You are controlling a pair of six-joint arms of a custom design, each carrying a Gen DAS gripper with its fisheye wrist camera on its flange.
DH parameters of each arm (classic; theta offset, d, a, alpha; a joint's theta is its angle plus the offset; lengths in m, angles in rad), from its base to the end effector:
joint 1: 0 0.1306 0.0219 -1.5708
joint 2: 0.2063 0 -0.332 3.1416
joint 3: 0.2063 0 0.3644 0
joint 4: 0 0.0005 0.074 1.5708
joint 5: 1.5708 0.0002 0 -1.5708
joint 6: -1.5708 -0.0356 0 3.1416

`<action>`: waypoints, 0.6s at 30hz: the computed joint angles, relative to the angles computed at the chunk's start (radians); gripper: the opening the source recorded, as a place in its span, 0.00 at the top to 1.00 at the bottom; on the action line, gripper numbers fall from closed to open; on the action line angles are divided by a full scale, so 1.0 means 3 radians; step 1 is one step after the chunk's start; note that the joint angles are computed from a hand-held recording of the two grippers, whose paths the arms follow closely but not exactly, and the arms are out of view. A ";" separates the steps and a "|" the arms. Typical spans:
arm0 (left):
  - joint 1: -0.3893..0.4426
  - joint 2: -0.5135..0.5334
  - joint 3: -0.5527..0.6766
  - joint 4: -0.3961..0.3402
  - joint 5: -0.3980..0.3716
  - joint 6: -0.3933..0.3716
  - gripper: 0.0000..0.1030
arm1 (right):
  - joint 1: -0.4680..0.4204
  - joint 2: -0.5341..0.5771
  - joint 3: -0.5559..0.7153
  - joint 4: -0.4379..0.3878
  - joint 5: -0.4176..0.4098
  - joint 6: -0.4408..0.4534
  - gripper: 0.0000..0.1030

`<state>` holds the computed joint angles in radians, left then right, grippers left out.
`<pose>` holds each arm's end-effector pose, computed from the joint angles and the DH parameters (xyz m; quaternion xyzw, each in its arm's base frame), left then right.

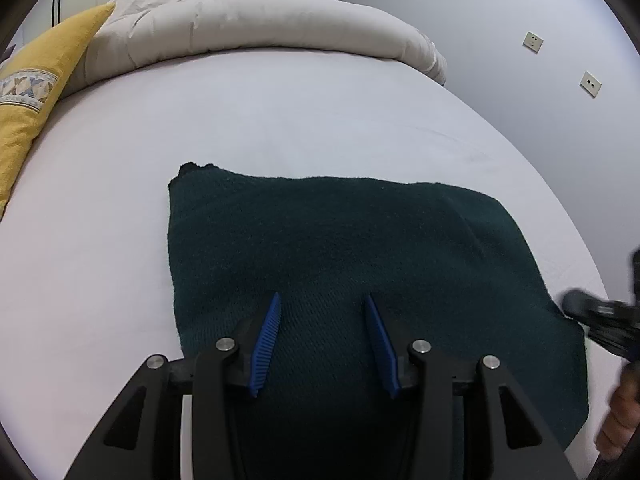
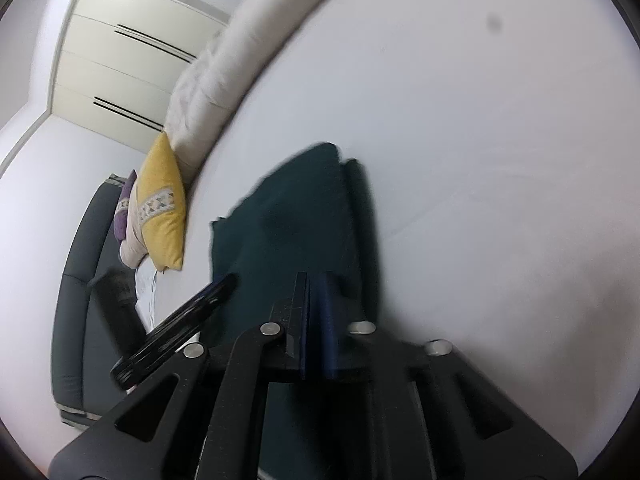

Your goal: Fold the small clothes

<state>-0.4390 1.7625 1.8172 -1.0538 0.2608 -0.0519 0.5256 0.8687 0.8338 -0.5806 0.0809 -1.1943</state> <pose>0.5145 -0.2523 0.3653 0.2667 0.9139 -0.1762 0.2504 0.2763 0.1563 0.3465 0.3088 0.8321 0.3246 0.3269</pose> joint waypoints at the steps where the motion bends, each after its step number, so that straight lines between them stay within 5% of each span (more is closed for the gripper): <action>1: -0.0002 -0.0005 -0.0004 0.0000 -0.0017 -0.0011 0.53 | 0.0077 -0.0085 -0.0006 0.0055 0.0042 0.0010 0.92; 3: 0.0008 0.0002 -0.0003 0.0003 -0.0022 -0.0044 0.53 | 0.0237 -0.0120 0.0025 0.0188 0.0015 0.0086 0.92; 7: 0.0020 0.0002 -0.0007 -0.0017 -0.0019 -0.0053 0.53 | 0.0436 0.0276 0.0224 -0.0164 -0.0213 0.0108 0.95; 9: 0.0011 -0.0027 -0.0058 0.0023 -0.0058 -0.0092 0.53 | 0.0475 0.0145 -0.0122 0.0117 -0.0273 -0.0140 0.96; 15: 0.0013 -0.0106 -0.0175 0.0081 -0.0111 -0.0139 0.52 | 0.0843 -0.0463 -0.0792 0.0484 0.0104 -0.0620 1.00; 18: 0.0010 -0.0157 -0.0252 0.0145 -0.0150 -0.0183 0.52 | 0.0994 -0.0494 -0.0771 0.0327 0.0273 -0.0636 1.00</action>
<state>-0.4362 1.7155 1.7416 -1.0103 0.2157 -0.1069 0.8238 0.7204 0.6027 -0.4825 0.1627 -1.3850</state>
